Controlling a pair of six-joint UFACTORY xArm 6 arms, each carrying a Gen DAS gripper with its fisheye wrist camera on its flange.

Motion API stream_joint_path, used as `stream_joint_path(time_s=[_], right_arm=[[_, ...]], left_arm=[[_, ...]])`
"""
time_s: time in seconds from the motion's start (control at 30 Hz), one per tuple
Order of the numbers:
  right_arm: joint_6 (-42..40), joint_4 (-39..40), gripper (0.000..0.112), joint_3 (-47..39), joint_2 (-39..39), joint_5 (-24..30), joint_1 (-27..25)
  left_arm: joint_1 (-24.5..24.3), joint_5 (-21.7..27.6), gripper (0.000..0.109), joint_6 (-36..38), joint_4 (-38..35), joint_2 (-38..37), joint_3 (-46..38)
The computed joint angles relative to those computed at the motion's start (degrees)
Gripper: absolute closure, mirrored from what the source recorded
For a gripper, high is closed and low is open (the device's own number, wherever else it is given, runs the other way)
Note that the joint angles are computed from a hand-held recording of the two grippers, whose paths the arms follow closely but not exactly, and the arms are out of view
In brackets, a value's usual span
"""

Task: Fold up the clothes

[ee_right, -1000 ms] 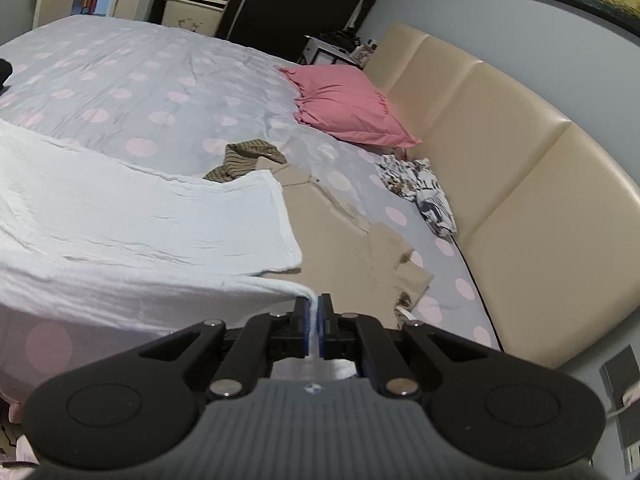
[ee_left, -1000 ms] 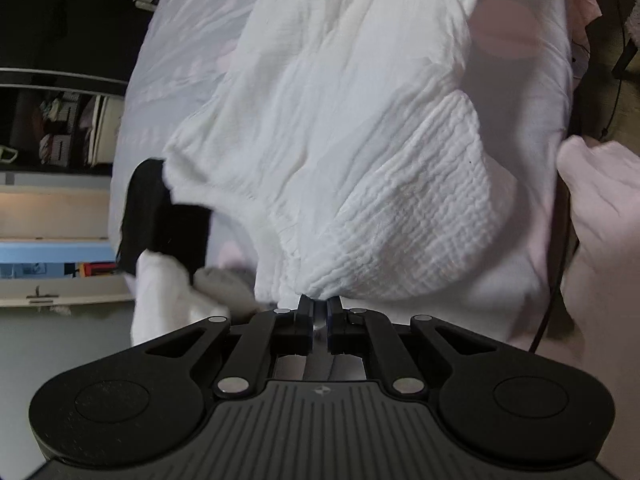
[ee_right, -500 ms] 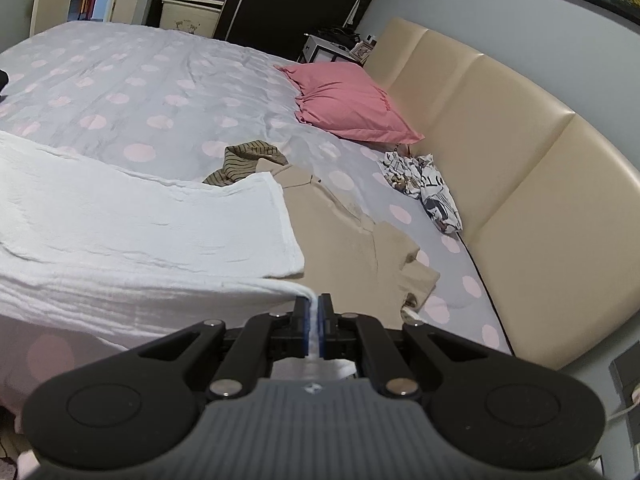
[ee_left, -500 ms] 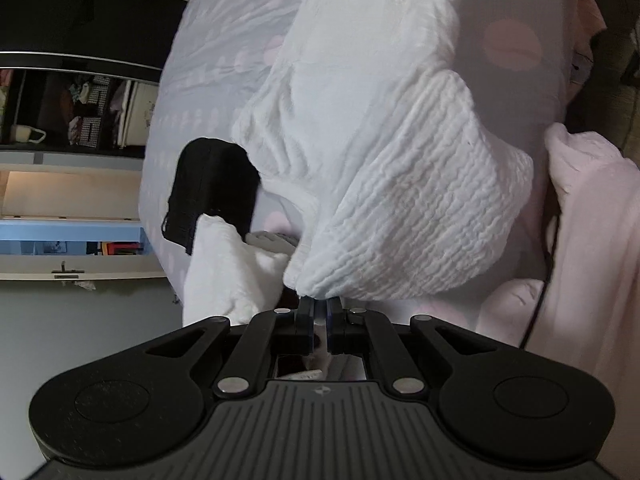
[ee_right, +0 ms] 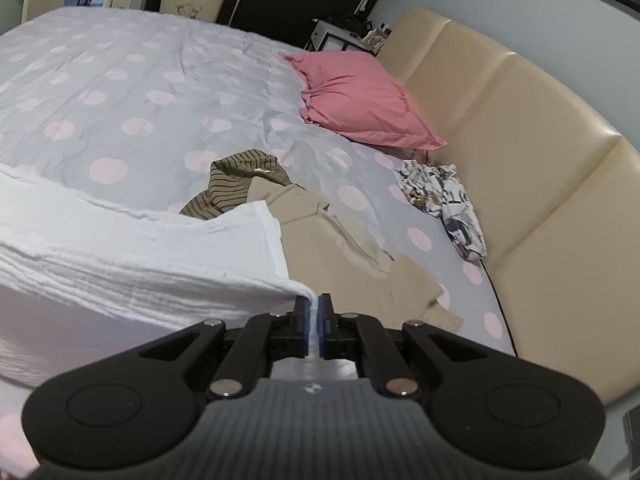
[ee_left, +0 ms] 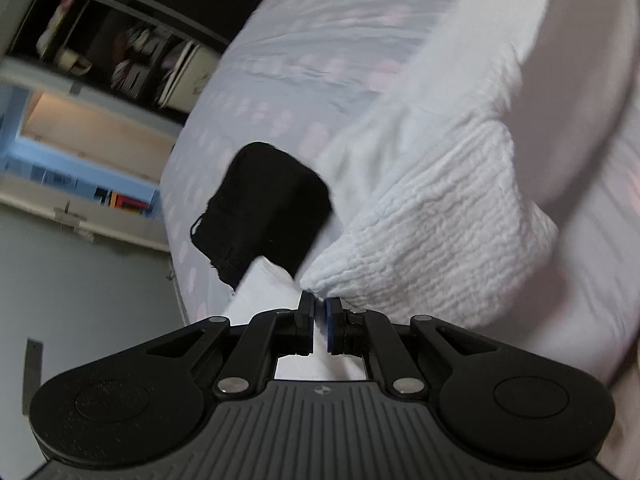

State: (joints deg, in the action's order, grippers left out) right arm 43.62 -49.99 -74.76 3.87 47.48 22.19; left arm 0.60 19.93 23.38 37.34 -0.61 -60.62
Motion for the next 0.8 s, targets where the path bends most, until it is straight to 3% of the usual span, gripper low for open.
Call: stream_joint_path(time_s=[0.27,0.37,0.6,0.7,0.8], right_arm=[[-10.6,8.1,0.108,-24.9,23.2,1.9,-4.1],[-15.8,11.8,0.108,-36.7,32.6,5.7,-4.8],[-23.9,17.5,0.107,-64.2,52.7,16.1,-5.7],[-24.8,18.2,0.1,-72.8,58.4,18.6,-5.8],[-22.4,15.8,0.077,-72.6,58.6,17.2,-5.8]], left_arm=[[-3.1,10.6,0.105,-6.8,-0.1,19.9,-24.8],[-4.1,13.4,0.105,-9.7,2.4,27.2,-33.2],[-5.7,19.6,0.105,-8.1,0.2,44.4,-53.4],[-6.0,21.2,0.105,-8.0,-0.7,49.8,-60.2],[-6.1,22.0,0.1,-9.0,-0.7,52.8,-63.8]])
